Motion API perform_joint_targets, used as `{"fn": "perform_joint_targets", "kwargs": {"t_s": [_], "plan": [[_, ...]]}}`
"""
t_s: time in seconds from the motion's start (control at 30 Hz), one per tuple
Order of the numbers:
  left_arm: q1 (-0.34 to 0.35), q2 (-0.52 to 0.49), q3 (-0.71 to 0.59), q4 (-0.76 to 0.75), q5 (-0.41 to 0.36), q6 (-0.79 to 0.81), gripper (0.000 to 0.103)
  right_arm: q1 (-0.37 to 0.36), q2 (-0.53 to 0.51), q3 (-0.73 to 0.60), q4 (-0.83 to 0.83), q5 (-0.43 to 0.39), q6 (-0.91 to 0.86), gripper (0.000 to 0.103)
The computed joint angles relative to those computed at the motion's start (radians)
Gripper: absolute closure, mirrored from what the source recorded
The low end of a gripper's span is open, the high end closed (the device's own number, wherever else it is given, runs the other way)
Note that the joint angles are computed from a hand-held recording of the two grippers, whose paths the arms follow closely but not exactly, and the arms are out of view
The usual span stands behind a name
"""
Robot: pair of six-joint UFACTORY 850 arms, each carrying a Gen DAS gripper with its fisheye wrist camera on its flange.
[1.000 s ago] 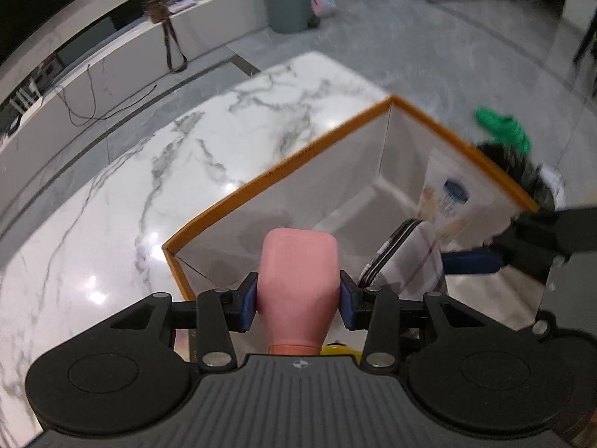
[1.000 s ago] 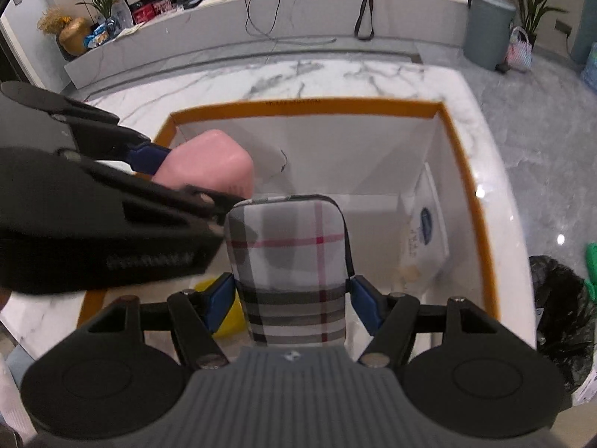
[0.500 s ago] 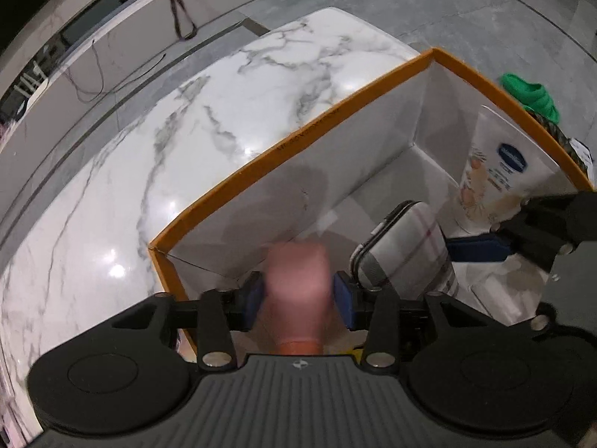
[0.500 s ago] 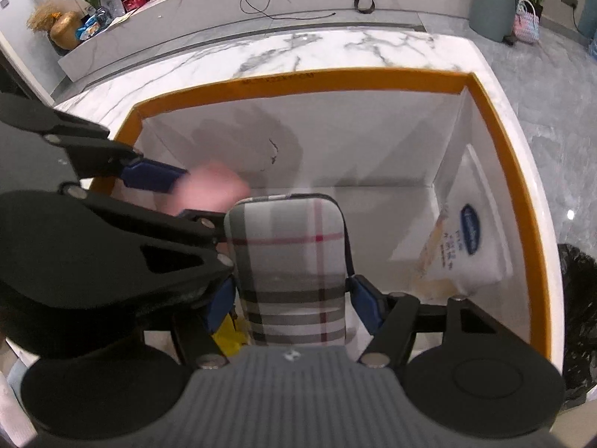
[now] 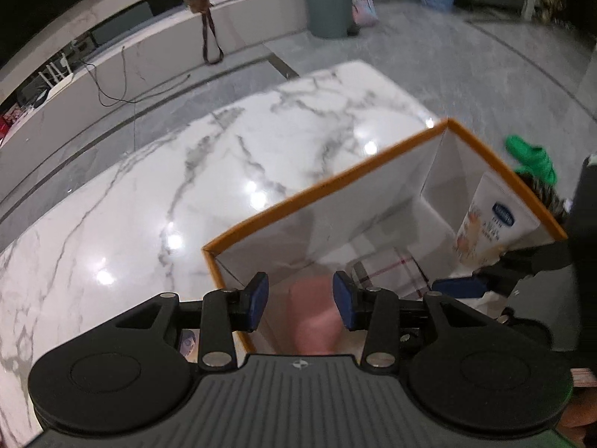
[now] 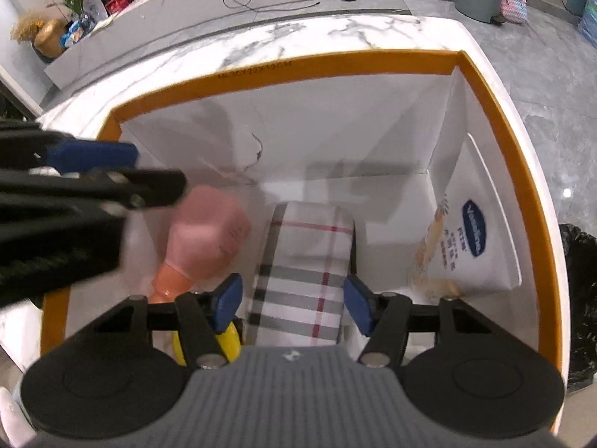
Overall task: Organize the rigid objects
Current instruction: 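Lower both items into the orange box and open both tools, then move both tools back toward the black spray can and card box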
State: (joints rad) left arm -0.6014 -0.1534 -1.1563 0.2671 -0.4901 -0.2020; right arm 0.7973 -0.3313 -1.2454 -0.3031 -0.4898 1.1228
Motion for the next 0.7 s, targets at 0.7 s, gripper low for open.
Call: {"fn": "perform_joint_targets", "kwargs": {"t_s": [0.7], "plan": [[0.042,0.072,0.083,-0.158,0.094,0.031,0.054,0.020,-0.050,-0.046,0.035,-0.014,-0.109,0.042]]}}
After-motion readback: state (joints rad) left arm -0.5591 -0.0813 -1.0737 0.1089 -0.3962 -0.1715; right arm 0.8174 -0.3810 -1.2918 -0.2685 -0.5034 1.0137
